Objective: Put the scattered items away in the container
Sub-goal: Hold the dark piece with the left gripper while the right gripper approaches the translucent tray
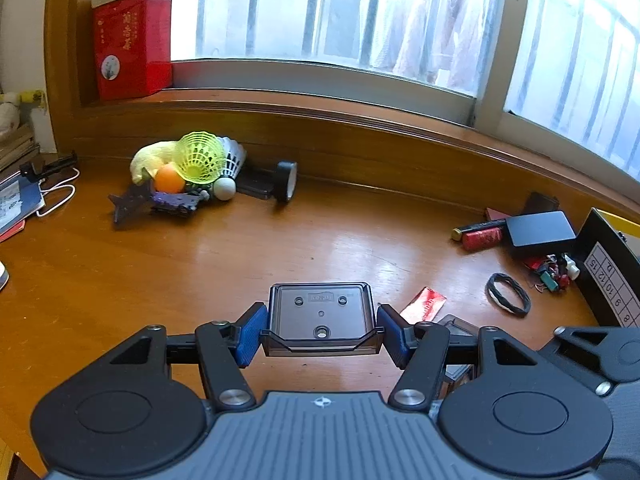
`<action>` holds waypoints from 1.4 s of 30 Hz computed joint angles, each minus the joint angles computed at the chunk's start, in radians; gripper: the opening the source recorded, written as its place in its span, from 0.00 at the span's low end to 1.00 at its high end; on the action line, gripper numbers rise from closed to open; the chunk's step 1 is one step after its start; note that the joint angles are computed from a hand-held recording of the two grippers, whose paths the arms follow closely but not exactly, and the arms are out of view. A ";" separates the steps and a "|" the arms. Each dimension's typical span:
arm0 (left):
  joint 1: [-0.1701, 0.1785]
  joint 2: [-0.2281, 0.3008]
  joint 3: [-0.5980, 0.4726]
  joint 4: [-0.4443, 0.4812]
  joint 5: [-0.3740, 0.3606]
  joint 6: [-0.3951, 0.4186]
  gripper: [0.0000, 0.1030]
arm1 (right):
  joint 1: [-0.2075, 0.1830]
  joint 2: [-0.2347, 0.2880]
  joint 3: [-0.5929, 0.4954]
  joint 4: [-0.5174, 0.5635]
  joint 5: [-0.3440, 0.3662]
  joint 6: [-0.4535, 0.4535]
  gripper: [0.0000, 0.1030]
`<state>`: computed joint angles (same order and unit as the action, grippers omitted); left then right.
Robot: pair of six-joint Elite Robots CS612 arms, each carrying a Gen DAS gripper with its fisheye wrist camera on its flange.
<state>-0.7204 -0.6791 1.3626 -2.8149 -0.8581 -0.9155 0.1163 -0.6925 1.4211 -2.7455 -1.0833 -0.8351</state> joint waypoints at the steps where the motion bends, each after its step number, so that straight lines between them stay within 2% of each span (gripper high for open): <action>1: 0.000 -0.002 0.003 0.001 0.002 -0.003 0.61 | -0.001 0.000 -0.001 -0.005 0.004 0.005 0.75; 7: 0.000 -0.007 0.011 0.008 0.001 -0.017 0.61 | -0.015 0.003 -0.007 -0.061 0.007 0.029 0.82; 12: -0.002 -0.005 0.009 0.009 -0.001 -0.012 0.61 | -0.023 0.019 -0.024 -0.071 -0.003 -0.008 0.89; 18: -0.002 -0.008 0.015 0.016 0.005 -0.016 0.61 | -0.017 0.038 -0.051 -0.039 -0.008 0.005 0.92; 24: 0.004 -0.015 0.021 0.038 -0.001 -0.032 0.61 | -0.016 0.050 -0.055 -0.068 0.005 0.011 0.93; 27: 0.006 -0.014 0.017 0.049 -0.007 -0.030 0.61 | -0.015 0.063 -0.071 -0.078 0.012 0.051 0.93; 33: 0.006 -0.008 0.005 0.059 -0.012 -0.010 0.61 | -0.007 0.086 -0.110 -0.068 -0.009 0.200 0.93; 36: 0.008 -0.007 0.006 0.059 -0.017 -0.012 0.61 | -0.004 0.093 -0.118 -0.065 -0.035 0.215 0.93; 42: 0.015 -0.006 0.010 0.046 -0.027 -0.009 0.61 | -0.001 0.100 -0.124 -0.081 -0.042 0.240 0.94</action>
<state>-0.7052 -0.6854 1.3728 -2.7691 -0.8848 -0.9244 0.1152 -0.5922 1.2970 -2.8260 -1.1252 -0.5952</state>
